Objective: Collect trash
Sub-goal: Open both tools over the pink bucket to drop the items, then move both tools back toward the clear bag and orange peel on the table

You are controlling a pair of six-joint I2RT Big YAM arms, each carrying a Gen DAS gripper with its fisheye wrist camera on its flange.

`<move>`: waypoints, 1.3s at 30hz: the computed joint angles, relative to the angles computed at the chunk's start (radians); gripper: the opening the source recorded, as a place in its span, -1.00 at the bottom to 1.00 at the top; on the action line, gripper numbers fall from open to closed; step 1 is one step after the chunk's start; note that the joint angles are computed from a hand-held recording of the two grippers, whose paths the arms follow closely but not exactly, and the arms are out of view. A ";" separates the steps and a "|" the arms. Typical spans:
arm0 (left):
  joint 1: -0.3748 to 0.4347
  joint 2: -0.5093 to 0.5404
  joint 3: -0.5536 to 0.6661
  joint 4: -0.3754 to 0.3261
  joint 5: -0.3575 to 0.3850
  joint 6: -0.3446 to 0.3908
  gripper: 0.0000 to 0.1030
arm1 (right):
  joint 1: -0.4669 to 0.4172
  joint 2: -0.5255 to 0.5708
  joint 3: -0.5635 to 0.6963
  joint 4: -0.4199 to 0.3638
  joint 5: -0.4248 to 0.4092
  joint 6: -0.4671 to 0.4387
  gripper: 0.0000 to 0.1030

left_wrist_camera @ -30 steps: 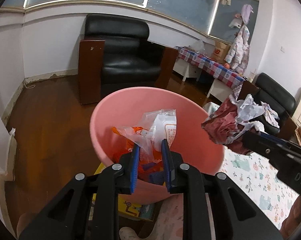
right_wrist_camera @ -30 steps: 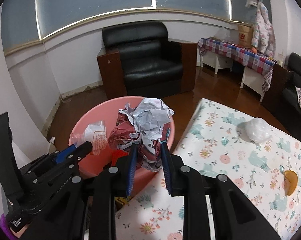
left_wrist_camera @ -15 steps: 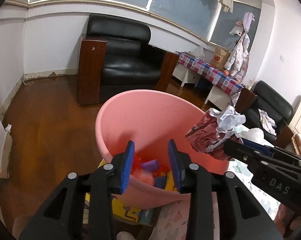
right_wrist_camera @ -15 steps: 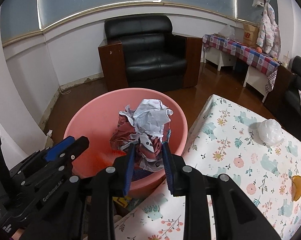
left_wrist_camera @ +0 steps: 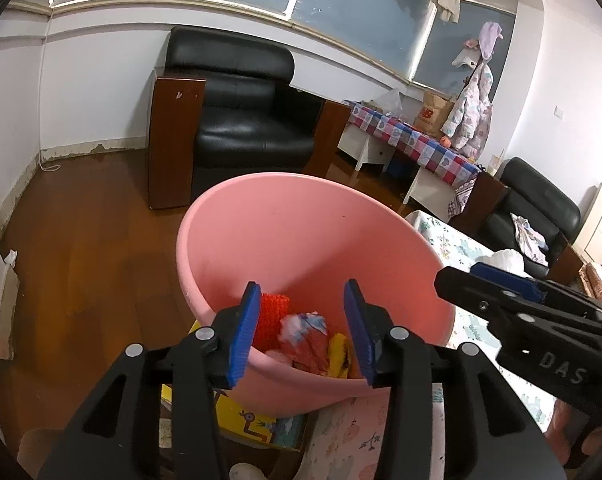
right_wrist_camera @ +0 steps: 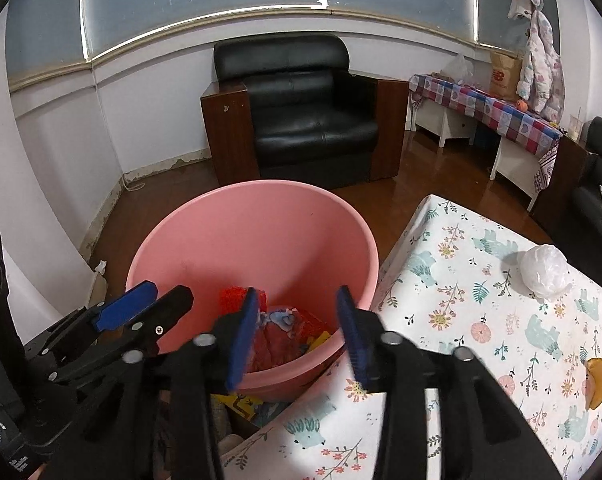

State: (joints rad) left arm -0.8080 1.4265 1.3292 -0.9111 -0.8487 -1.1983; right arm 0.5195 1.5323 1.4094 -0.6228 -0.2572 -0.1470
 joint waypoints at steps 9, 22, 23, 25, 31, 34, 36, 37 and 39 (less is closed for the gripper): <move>-0.005 0.014 0.012 -0.019 -0.013 -0.005 -0.14 | -0.027 -0.020 -0.025 -0.008 -0.025 0.008 -0.11; -0.010 0.038 0.028 -0.059 -0.045 -0.003 -0.15 | -0.101 -0.078 -0.090 -0.021 -0.059 0.043 -0.08; -0.011 0.039 0.027 -0.059 -0.051 0.000 -0.15 | -0.107 -0.083 -0.096 -0.021 -0.061 0.045 -0.07; -0.016 0.043 0.026 -0.061 -0.062 0.002 -0.15 | -0.130 -0.095 -0.112 -0.023 -0.067 0.047 -0.07; -0.018 0.027 -0.003 -0.013 -0.072 0.020 -0.15 | -0.214 -0.129 -0.166 -0.043 -0.065 0.046 -0.07; -0.022 0.030 -0.002 -0.016 -0.083 0.022 -0.15 | -0.266 -0.140 -0.187 -0.043 -0.062 0.057 -0.07; -0.025 0.035 0.001 -0.020 -0.090 0.022 -0.15 | -0.306 -0.146 -0.196 -0.042 -0.060 0.070 -0.07; -0.024 0.035 0.000 -0.020 -0.091 0.022 -0.15 | -0.326 -0.147 -0.199 -0.040 -0.061 0.076 -0.07; -0.023 0.035 0.001 -0.018 -0.094 0.017 -0.15 | -0.355 -0.148 -0.200 -0.037 -0.062 0.090 -0.07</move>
State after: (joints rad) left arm -0.8313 1.4619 1.3299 -0.9288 -0.9426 -1.1815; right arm 0.1642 1.3841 1.2095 -0.6600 -0.3193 -0.0574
